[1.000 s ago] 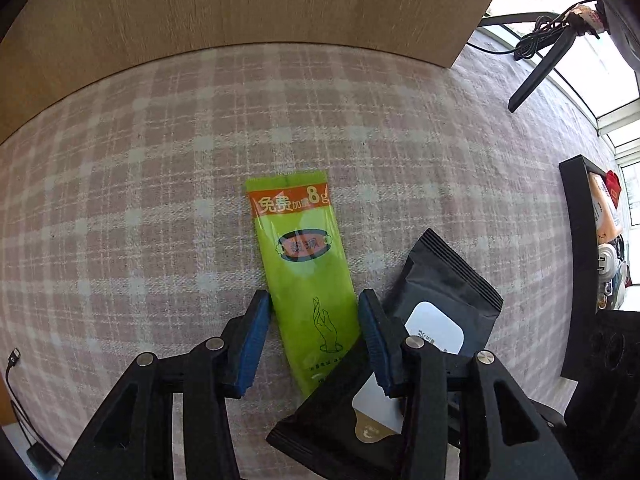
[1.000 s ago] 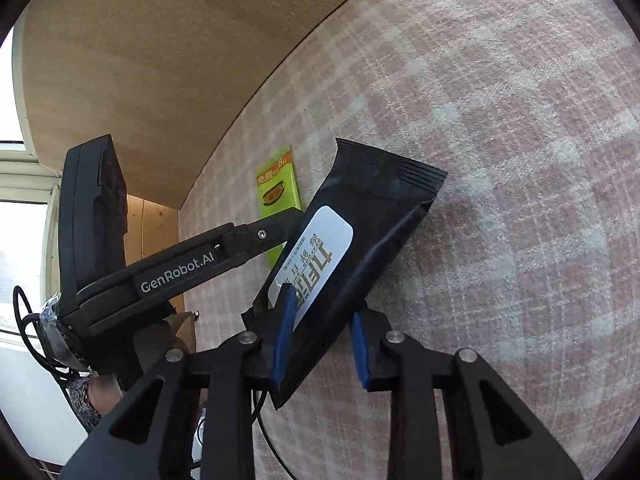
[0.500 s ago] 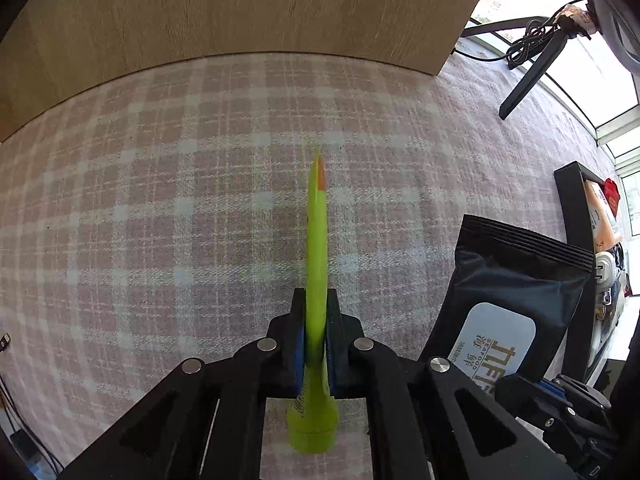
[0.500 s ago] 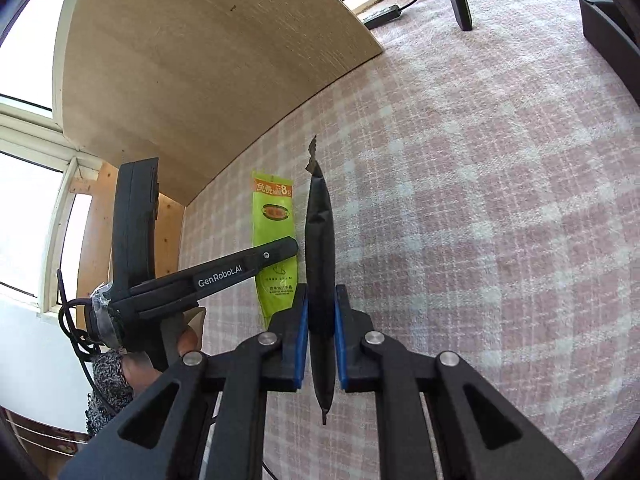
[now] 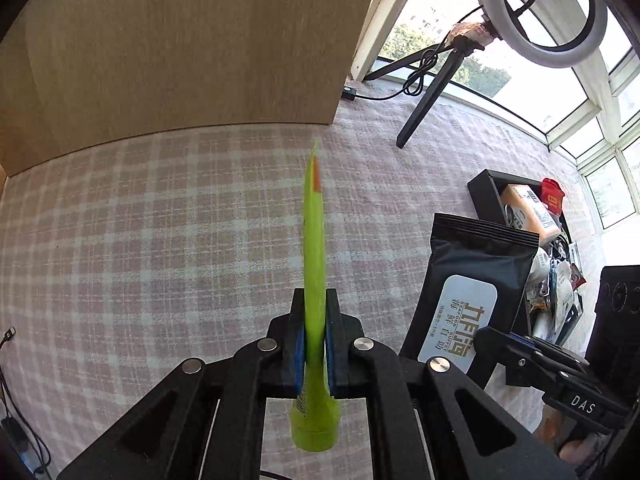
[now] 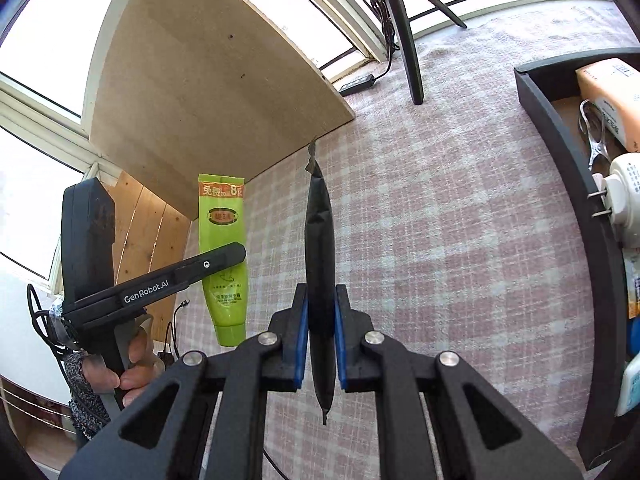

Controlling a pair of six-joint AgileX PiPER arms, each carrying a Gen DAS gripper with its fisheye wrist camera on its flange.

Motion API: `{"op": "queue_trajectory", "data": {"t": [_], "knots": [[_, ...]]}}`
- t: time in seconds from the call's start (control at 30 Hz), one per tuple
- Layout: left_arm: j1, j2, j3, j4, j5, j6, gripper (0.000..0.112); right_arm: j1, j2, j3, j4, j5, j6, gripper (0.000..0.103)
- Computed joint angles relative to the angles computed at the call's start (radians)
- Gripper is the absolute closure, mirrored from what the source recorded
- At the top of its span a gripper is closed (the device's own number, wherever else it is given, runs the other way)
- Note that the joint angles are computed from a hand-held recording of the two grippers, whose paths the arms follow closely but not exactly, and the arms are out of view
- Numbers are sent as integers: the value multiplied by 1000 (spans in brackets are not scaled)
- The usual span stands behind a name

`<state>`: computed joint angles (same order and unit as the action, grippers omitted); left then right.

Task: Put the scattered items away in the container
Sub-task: 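Grasp the green tube with the left tool while the right tool grasps the wipes pack, then carry the tube and wipes pack to the black tray and release both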

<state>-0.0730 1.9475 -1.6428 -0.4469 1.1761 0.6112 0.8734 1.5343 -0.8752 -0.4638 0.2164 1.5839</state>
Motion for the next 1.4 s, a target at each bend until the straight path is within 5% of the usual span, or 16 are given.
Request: {"op": "queue_trajectory", "data": {"t": [0.13, 0.3, 0.47, 0.57, 0.63, 0.73, 0.8, 0.87, 0.9, 0.93, 1.27, 1.4], "knots": [[-108, -102, 96, -25, -48, -13, 105, -6, -242, 89, -12, 190, -5, 92], [-221, -218, 173, -74, -35, -7, 105, -185, -532, 174, 257, 383, -463, 92], [-435, -186, 140, -101, -79, -113, 105, -613, -764, 149, 564, 686, -961, 92], [-552, -164, 119, -106, -115, -168, 105, -913, -775, 93, 689, 837, -1261, 92], [-623, -153, 92, -98, -124, -212, 105, -1113, -770, 109, 771, 848, -1461, 92], [-716, -117, 18, -85, -123, -297, 105, -1362, -707, 56, 865, 973, -1757, 92], [-756, -67, -64, -83, -105, -376, 102, -1396, -661, 51, 860, 959, -1854, 91], [-804, -18, -149, 17, -106, -471, 58, -1338, -629, 48, 764, 875, -1792, 70], [-827, -17, -159, 83, -124, -524, 53, -1306, -634, 37, 719, 862, -1740, 62], [-834, -23, -151, 113, -146, -545, 52, -1300, -649, 28, 711, 858, -1728, 52], [-715, -148, 80, 184, -247, -501, 50, -1418, -755, 57, 880, 926, -1867, 43], [-646, -233, 214, 260, -298, -497, 50, -1281, -792, 108, 833, 877, -1732, 42]]}}
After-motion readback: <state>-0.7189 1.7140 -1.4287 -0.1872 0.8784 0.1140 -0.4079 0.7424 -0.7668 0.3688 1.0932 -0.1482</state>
